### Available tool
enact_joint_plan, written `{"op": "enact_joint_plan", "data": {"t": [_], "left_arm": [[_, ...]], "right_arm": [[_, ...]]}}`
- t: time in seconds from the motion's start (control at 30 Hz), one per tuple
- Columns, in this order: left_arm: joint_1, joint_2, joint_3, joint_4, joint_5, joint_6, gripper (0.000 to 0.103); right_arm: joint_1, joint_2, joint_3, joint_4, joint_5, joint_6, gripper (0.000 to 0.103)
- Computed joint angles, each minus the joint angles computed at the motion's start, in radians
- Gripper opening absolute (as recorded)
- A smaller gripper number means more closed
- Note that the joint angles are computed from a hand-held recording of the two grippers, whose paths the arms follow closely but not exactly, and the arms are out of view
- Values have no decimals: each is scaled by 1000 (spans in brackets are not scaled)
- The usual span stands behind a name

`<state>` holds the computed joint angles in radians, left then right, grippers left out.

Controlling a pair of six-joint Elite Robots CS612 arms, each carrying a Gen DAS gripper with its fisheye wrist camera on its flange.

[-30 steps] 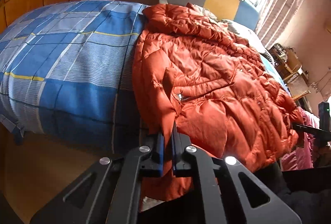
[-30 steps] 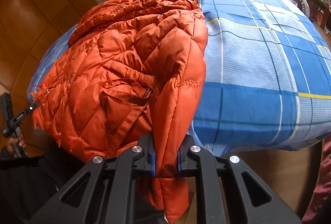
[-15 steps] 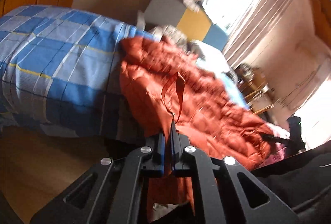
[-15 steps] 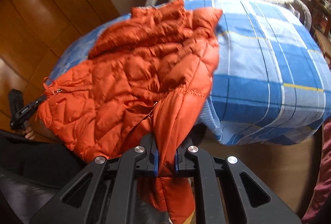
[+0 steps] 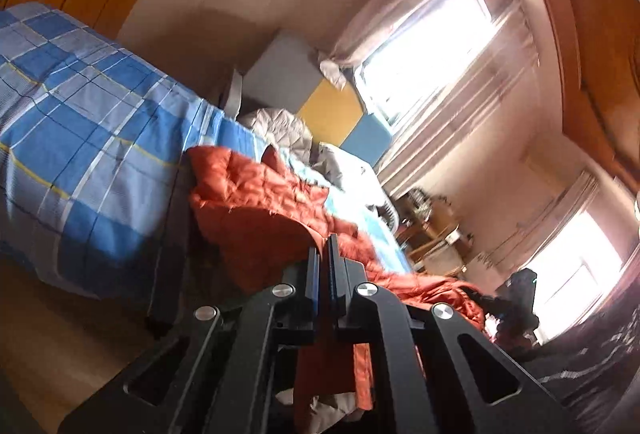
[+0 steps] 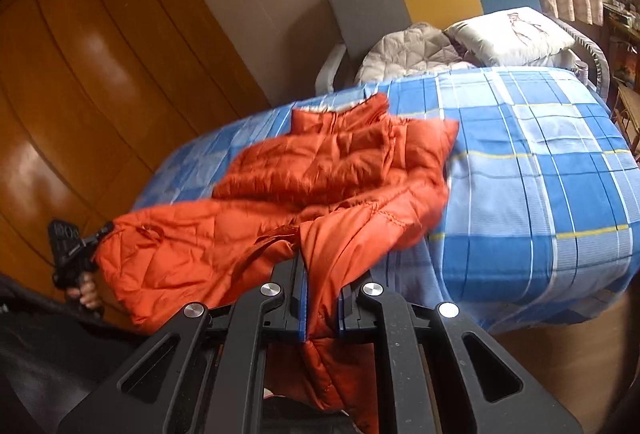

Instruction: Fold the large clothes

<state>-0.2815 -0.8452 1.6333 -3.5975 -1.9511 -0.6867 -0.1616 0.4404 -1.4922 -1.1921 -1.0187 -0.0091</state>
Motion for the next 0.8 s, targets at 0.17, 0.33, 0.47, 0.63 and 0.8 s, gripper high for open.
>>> {"op": "enact_joint_plan", "data": {"t": [0.17, 0.33, 0.47, 0.63, 0.8], "left_arm": [[13, 57, -105, -14, -20, -36, 3], [20, 118, -242, 41, -26, -36, 3], [26, 182, -385, 141, -31, -14, 3], [32, 273, -575, 294, -23, -11, 3], [41, 379, -776, 485, 5, -34, 3]], "right_arm": [[7, -25, 75, -75, -48, 20, 10], [14, -70, 194, -176, -75, 29, 10], [19, -110, 309, -248, -91, 35, 10], [20, -166, 486, -345, -110, 71, 10], [22, -227, 673, -420, -139, 125, 10]]}}
